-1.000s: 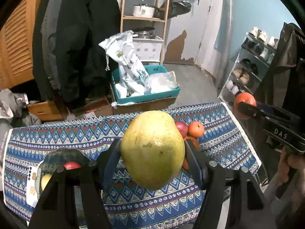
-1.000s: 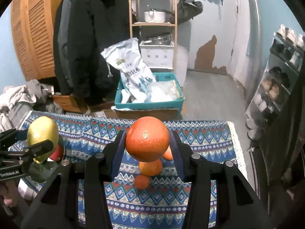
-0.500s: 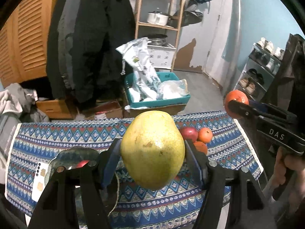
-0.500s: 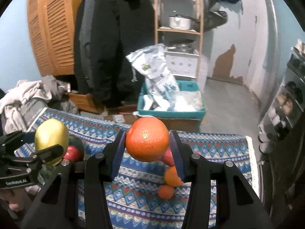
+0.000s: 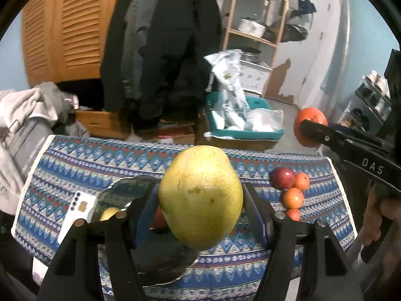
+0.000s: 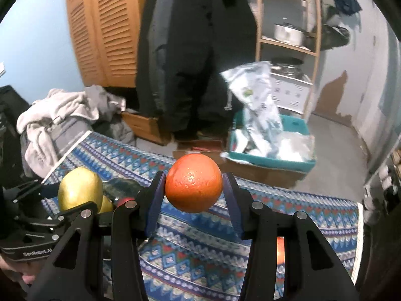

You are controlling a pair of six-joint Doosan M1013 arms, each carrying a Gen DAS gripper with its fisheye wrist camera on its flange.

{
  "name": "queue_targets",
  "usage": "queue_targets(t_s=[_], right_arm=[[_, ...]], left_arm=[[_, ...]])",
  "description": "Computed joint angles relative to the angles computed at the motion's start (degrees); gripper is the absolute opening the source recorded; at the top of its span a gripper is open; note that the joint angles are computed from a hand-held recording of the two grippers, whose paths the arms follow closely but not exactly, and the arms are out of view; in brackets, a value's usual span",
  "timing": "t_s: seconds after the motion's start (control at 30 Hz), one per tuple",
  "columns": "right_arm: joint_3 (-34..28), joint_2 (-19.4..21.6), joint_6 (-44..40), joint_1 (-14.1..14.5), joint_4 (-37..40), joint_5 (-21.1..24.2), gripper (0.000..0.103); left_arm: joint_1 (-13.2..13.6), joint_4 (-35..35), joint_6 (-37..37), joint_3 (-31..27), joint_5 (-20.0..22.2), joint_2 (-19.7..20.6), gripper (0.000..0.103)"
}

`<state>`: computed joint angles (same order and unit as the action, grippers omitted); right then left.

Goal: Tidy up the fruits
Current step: 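Lift and carry the yellow pear and large orange over the glass bowl with both tools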

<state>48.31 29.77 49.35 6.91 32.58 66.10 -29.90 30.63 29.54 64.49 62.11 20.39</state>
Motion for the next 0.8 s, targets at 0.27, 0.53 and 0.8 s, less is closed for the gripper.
queue_targets(t_s=[0.27,0.53,0.8], right_arm=[[-0.87,0.66,-1.9,2.84,0.29,1.78,0.046],[-1.39,1.32,-2.85,5.07,-0.06,3.51,0.046],[-1.91,2.47,-2.65,6.7,-1.29,6.39,0.046]], left_arm=[[1.05,1.29,-4.24,4.04,0.31,-2.69,0.068],[1.97,1.01,-6.51,7.2,0.62,-4.21,0.068],[3.81,-4.39,-6.9,10.33,1.4,-4.52,0.068]])
